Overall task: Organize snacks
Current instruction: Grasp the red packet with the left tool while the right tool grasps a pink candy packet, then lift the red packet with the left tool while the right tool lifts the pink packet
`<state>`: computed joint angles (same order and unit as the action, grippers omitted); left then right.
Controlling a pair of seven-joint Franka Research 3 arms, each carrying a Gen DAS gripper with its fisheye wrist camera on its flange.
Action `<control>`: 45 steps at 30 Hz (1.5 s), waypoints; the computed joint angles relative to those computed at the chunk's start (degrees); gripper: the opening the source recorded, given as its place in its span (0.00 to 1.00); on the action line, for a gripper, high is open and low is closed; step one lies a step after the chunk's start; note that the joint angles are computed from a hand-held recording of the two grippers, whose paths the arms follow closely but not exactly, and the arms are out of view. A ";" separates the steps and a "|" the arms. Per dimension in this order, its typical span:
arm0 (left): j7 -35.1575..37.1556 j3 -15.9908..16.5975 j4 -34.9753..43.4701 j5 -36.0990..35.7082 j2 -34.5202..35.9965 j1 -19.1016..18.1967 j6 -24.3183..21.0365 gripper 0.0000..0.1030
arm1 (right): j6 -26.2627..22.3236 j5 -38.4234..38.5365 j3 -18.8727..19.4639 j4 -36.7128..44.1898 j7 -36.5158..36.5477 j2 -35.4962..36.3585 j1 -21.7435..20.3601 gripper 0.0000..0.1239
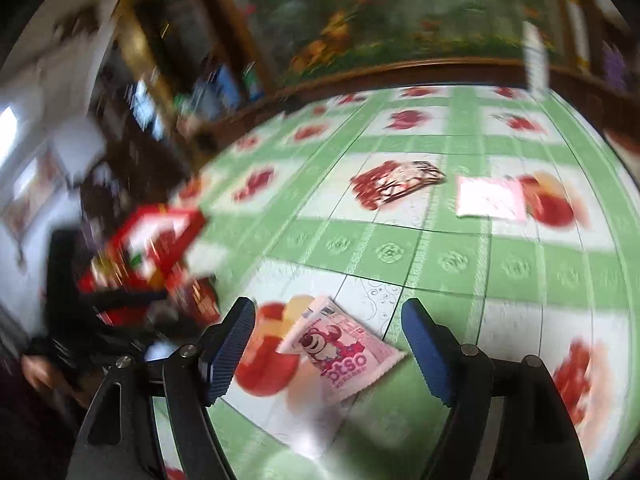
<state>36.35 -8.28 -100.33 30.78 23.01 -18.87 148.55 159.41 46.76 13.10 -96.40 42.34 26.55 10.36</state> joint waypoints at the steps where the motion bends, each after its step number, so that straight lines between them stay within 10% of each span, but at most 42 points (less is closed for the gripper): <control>1: -0.40 -0.34 -0.80 -1.11 -0.48 0.31 0.05 0.73 | -1.06 -2.26 -0.69 0.59 -0.14 0.38 0.70 0.63; 6: 0.06 -2.08 -1.06 -7.46 -0.44 1.84 0.86 0.75 | -4.42 -15.63 -5.09 4.67 2.59 3.72 4.52 0.62; 20: -6.86 0.96 12.06 -5.59 7.82 -2.17 -5.96 0.80 | -6.01 -13.55 -2.72 3.88 1.07 3.64 1.98 0.50; 26: 3.84 0.10 14.79 -0.64 10.60 -2.71 -3.22 0.43 | -6.36 -15.91 -4.00 4.46 3.63 4.11 3.02 0.56; 39: 10.55 0.47 10.82 -2.60 8.83 -3.06 2.27 0.43 | -1.10 -21.42 -5.61 1.30 5.75 3.09 5.36 0.56; 45: 9.61 0.20 7.79 -3.47 7.22 -2.20 4.93 0.43 | 1.32 -21.13 -5.76 0.75 10.79 2.97 4.50 0.19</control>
